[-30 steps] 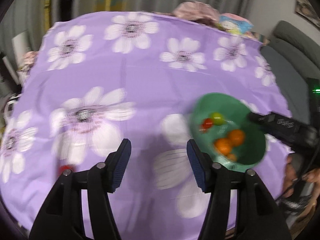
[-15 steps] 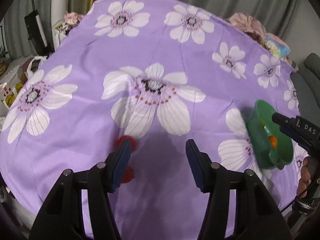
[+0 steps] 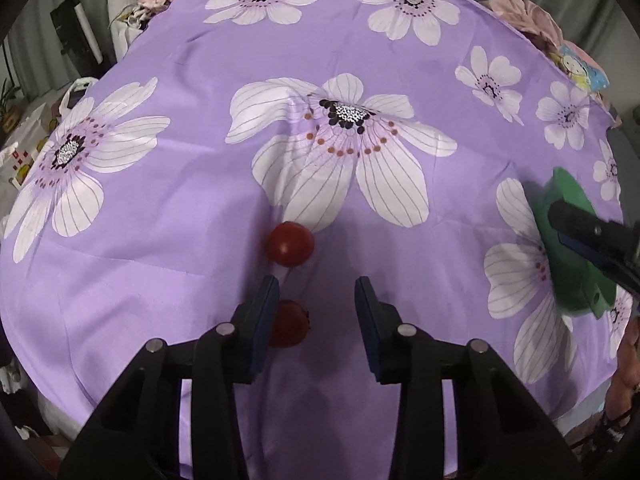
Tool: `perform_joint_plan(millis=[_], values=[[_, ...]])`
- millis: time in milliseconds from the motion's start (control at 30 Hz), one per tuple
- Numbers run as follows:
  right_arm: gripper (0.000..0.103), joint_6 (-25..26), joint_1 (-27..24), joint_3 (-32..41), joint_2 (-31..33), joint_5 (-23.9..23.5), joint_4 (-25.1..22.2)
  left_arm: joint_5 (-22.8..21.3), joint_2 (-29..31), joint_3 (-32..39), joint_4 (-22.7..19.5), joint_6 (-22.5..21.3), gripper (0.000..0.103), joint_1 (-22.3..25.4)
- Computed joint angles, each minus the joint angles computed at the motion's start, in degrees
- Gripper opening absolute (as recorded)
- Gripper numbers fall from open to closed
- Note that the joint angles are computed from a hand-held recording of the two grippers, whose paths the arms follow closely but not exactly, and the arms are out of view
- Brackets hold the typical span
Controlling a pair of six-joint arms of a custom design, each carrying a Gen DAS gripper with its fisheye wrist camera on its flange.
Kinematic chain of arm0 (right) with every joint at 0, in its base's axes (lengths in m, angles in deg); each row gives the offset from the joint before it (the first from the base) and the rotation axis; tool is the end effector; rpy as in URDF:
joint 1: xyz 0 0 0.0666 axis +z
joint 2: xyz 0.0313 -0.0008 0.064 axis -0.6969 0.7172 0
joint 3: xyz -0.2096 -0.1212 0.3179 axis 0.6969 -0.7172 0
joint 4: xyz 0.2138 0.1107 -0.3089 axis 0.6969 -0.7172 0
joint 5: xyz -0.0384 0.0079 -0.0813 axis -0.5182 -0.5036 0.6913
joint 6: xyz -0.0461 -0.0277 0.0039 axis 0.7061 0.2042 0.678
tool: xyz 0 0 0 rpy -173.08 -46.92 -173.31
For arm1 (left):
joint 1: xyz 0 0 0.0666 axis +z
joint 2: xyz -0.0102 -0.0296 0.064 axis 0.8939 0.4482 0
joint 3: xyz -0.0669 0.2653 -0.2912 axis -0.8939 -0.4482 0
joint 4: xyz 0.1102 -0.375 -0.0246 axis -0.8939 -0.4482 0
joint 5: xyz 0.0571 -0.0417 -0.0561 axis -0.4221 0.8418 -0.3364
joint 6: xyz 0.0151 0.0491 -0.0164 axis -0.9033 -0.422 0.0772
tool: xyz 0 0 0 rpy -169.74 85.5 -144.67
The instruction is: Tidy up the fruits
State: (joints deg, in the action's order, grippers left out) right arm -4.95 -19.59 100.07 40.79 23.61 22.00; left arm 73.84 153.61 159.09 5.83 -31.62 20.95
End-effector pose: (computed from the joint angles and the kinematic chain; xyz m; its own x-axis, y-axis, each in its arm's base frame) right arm 0.4572 0.2064 0.4781 -0.8148 0.1966 -0.5454 0.0468 0.9600 0.2761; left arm 0.4273 -0.3816 0.4290 -0.8609 -0.0571 -0.5055 0.0499 0.9794 -0.1956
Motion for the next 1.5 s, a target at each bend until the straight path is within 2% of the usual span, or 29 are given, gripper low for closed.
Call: perform_joint_plan(millis=[67, 200, 300, 433, 533, 633, 733, 800, 833, 1000, 1067, 1133, 1233, 1367, 1500], values=[[0.058, -0.02, -0.29, 0.02, -0.02, -1.44, 0.28, -0.59, -0.83, -1.43, 1.69, 0.04, 0.035, -0.37], [0.058, -1.18, -0.85, -0.51, 0.11, -5.57, 1.32, -1.33, -0.11, -1.16, 0.05, -0.01, 0.033, -0.47], [0.058, -0.82, -0.08, -0.04, 0.76, -4.42, 0.43, 0.58, 0.67, -0.96, -1.63, 1.24, 0.028, 0.13], [0.058, -0.08, 0.83, 0.72, 1.73, -4.93, -0.14, 1.39, 0.25, -1.80, -1.68, 0.05, 0.027, -0.31], [0.058, 0.74, 1.41, 1.54, 2.64, -6.36, -0.56, 4.13, -0.93, -2.96, -1.44, 0.45, 0.027, 0.04], [0.058, 1.43, 2.20, 3.14, 4.03, -7.51, -1.02, 6.02, -2.99, -5.36, 0.59, -0.13, 0.027, 0.21], [0.058, 3.08, 3.93, 4.19, 5.72, -5.67, 0.13, 7.17, -4.20, -7.18, 2.12, -0.50, 0.026, 0.41], [0.055, 5.85, 5.06, 6.01, 7.77, -4.46, -1.04, 8.27, -4.79, -7.82, 2.56, -0.31, 0.026, 0.48], [0.051, 6.75, 5.69, 7.75, 9.56, -4.52, -2.25, 8.38, -5.00, -8.08, 2.88, -0.36, 0.027, 0.45], [0.048, 5.37, 6.55, 11.72, 14.41, -9.93, -3.26, 8.12, -5.62, -8.98, 4.13, -0.69, 0.025, 0.27], [0.042, 4.52, 7.00, 13.48, 16.31, -10.97, -4.09, 7.95, -6.30, -9.73, 4.88, -0.73, 0.025, 0.55], [0.038, 4.17, 7.48, 15.94, 18.63, -11.82, -6.00, 9.64, -7.35, -10.99, 6.37, -0.16, 0.025, 1.15], [0.031, 3.68, 7.98, 17.31, 20.17, -13.86, -6.07, 10.80, -8.13, -11.89, 7.43, -0.43, 0.024, 1.43], [0.029, 4.40, 8.71, 18.80, 21.18, -11.27, -7.30, 11.69, -8.90, -12.78, 7.88, -0.57, 0.024, 1.78], [0.029, 2.75, 7.60, 16.93, 20.09, -13.68, -6.03, 9.50, -9.12, -12.50, 7.70, -0.49, 0.024, 1.29]])
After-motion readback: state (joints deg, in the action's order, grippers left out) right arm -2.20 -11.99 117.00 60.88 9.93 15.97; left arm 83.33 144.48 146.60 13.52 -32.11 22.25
